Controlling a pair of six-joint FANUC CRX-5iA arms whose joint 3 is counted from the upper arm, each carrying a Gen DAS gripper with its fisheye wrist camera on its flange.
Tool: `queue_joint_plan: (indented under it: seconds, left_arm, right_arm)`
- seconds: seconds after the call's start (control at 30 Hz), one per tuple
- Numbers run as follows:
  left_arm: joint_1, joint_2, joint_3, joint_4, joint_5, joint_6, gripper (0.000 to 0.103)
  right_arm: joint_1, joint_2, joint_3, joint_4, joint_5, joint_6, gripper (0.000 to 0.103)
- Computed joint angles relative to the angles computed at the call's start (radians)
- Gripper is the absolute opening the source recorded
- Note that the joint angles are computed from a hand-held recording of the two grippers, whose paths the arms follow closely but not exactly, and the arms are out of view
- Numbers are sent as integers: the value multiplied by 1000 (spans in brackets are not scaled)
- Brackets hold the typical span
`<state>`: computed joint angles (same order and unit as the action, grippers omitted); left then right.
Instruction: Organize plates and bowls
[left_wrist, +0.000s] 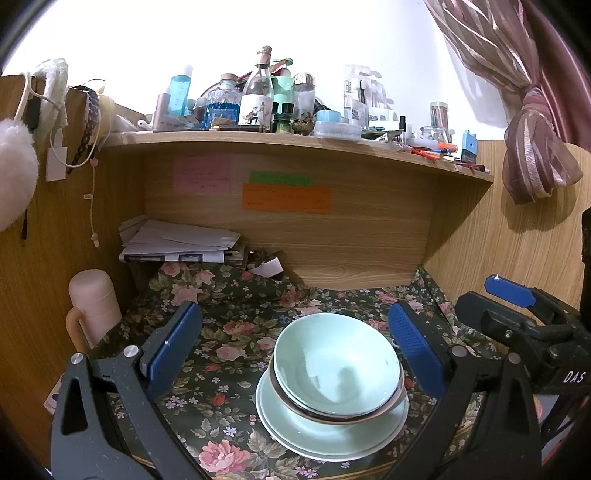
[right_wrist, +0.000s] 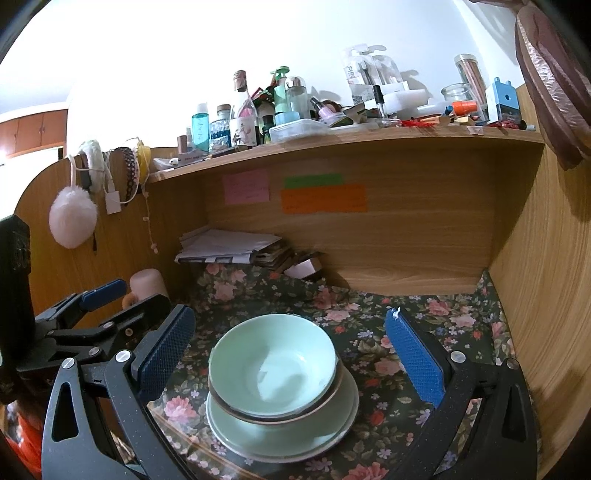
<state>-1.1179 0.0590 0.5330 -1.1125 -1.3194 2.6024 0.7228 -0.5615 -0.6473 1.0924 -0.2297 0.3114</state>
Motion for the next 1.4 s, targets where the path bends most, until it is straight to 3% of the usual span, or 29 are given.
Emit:
queue_joint_plan:
  seconds: [1.4]
  left_arm:
    - [26,5,3,19,34,-1,102]
  right_arm:
    - [-27,8,6,6,10,-22,103]
